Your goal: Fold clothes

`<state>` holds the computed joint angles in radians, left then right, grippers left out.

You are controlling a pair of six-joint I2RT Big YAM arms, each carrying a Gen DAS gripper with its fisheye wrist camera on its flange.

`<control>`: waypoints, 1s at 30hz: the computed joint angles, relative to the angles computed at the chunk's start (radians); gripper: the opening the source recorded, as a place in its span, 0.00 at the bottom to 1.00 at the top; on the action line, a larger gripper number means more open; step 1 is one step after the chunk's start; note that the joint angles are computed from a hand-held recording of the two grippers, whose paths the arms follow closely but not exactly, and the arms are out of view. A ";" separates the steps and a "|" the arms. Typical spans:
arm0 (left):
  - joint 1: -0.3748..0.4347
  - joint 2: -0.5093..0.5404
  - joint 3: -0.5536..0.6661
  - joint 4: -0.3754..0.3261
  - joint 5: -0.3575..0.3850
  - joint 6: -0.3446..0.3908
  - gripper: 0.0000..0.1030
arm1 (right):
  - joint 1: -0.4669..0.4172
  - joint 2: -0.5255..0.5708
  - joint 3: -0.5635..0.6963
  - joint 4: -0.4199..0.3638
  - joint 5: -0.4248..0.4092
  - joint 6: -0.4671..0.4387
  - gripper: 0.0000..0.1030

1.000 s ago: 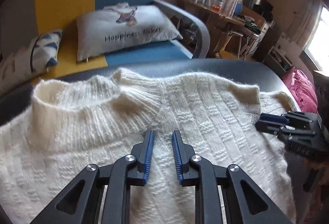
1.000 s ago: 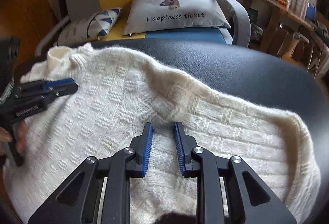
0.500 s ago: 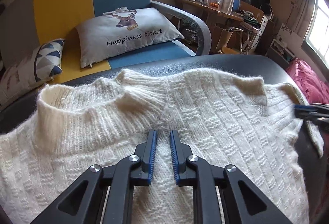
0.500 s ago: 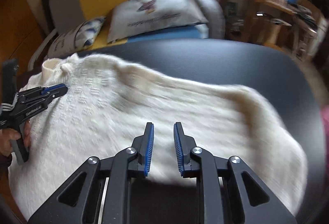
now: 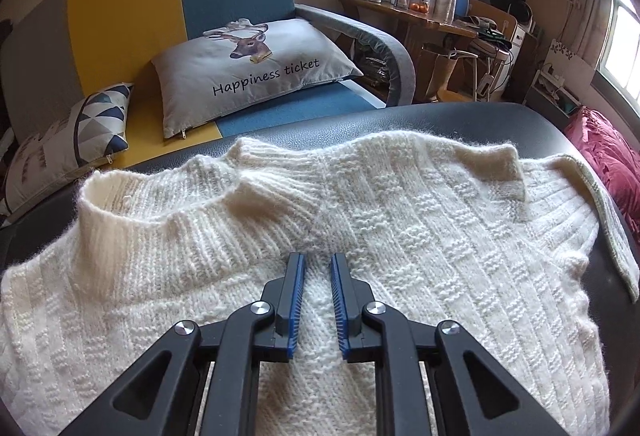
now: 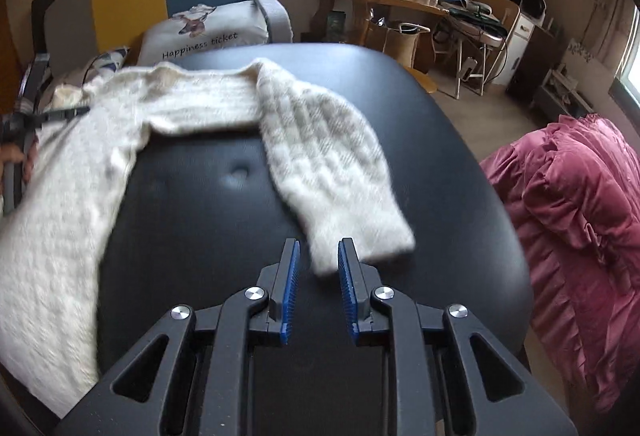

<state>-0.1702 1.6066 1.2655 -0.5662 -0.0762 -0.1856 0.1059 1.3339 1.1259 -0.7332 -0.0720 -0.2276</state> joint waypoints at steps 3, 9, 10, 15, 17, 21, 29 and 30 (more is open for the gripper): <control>-0.005 0.002 0.002 -0.002 -0.016 0.005 0.15 | 0.006 -0.003 -0.042 0.041 0.022 0.003 0.21; -0.008 0.003 0.000 0.005 -0.028 0.009 0.15 | 0.019 0.052 -0.010 0.086 0.077 -0.023 0.28; -0.008 0.002 -0.002 0.007 -0.026 0.008 0.15 | 0.021 0.067 -0.001 0.081 0.084 -0.029 0.28; -0.006 0.001 -0.004 0.011 -0.024 0.006 0.15 | 0.026 0.113 0.026 0.069 0.105 -0.071 0.40; -0.006 0.001 -0.005 0.012 -0.024 0.006 0.15 | 0.030 0.117 0.034 0.065 0.131 -0.088 0.40; -0.004 0.000 -0.005 0.014 -0.018 0.005 0.15 | 0.042 0.121 0.042 0.062 0.179 -0.108 0.12; -0.002 -0.003 -0.010 0.018 -0.011 0.004 0.15 | 0.024 0.100 0.130 0.033 0.152 -0.118 0.07; -0.002 -0.004 -0.010 0.018 -0.010 0.003 0.15 | 0.020 0.104 0.152 0.026 0.155 -0.126 0.07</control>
